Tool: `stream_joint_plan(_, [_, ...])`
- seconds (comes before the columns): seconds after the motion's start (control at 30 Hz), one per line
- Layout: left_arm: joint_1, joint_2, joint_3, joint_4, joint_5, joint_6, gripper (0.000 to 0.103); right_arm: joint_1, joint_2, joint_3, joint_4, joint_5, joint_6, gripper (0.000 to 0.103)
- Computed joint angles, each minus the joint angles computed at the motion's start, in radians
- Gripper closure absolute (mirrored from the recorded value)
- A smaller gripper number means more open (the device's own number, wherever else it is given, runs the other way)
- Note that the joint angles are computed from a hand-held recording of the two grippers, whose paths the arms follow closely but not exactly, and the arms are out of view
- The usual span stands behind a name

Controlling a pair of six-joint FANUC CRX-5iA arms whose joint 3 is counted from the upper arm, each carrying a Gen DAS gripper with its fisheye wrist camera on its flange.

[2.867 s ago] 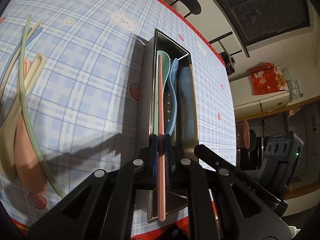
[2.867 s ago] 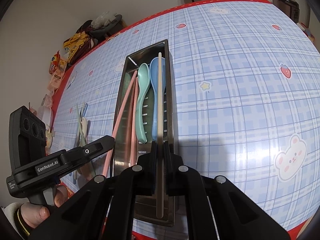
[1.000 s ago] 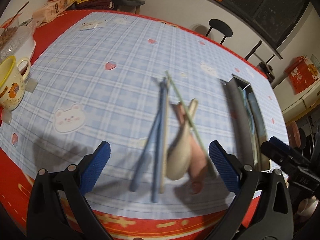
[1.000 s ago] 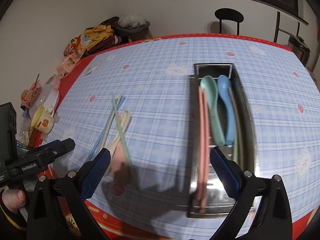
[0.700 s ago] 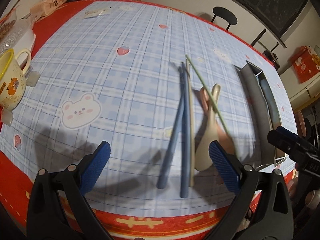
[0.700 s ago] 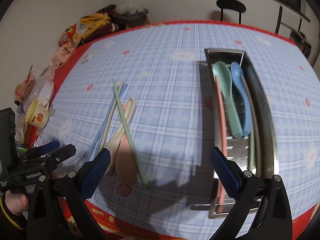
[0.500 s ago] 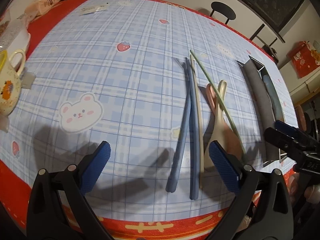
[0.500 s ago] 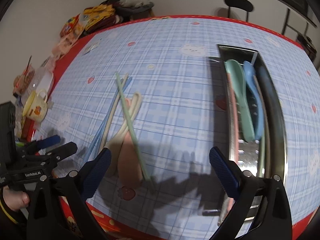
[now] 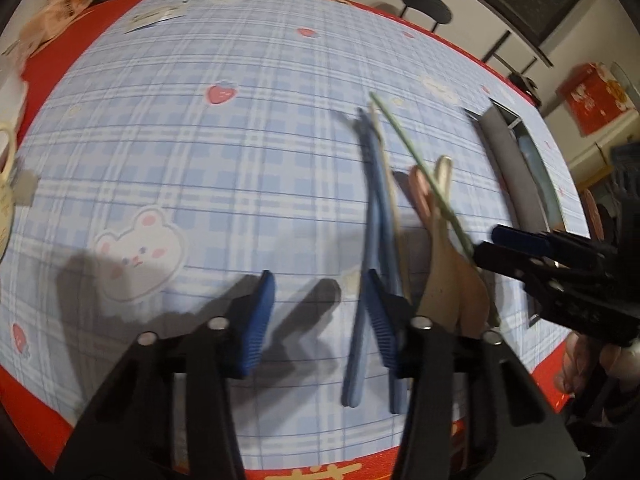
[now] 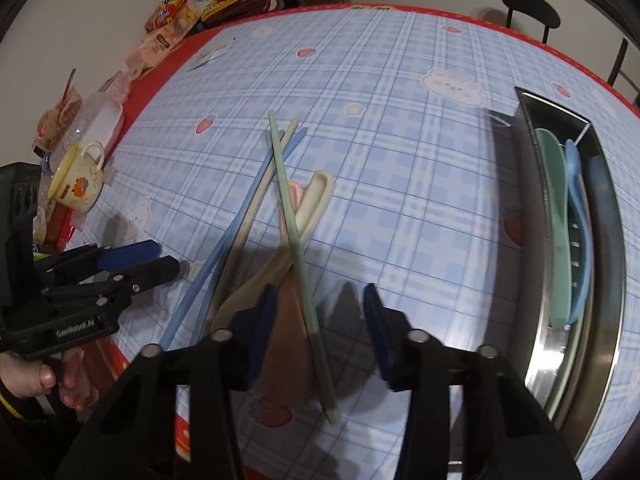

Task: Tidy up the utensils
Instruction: 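Grasp a blue chopstick with the left gripper while the right grasps a green chopstick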

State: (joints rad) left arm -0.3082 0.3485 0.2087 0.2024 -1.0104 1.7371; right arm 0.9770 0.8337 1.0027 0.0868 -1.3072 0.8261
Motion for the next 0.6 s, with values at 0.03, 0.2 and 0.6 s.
stream_joint_plan(0.03, [-0.003,0.004,0.002,0.008,0.004,-0.016,0.065,-0.002,0.010,0.015,-0.007,-0.008,0.004,0.069])
stream_joint_plan(0.2, [-0.012,0.016,0.008,0.030,0.006,-0.064,0.073,-0.012,0.034,0.050,-0.036,-0.018,0.002,0.083])
stream_joint_plan(0.6, [-0.040,0.062,0.074,-0.014,-0.035,-0.105,0.076,-0.031,-0.002,-0.011,-0.091,0.049,-0.016,0.092])
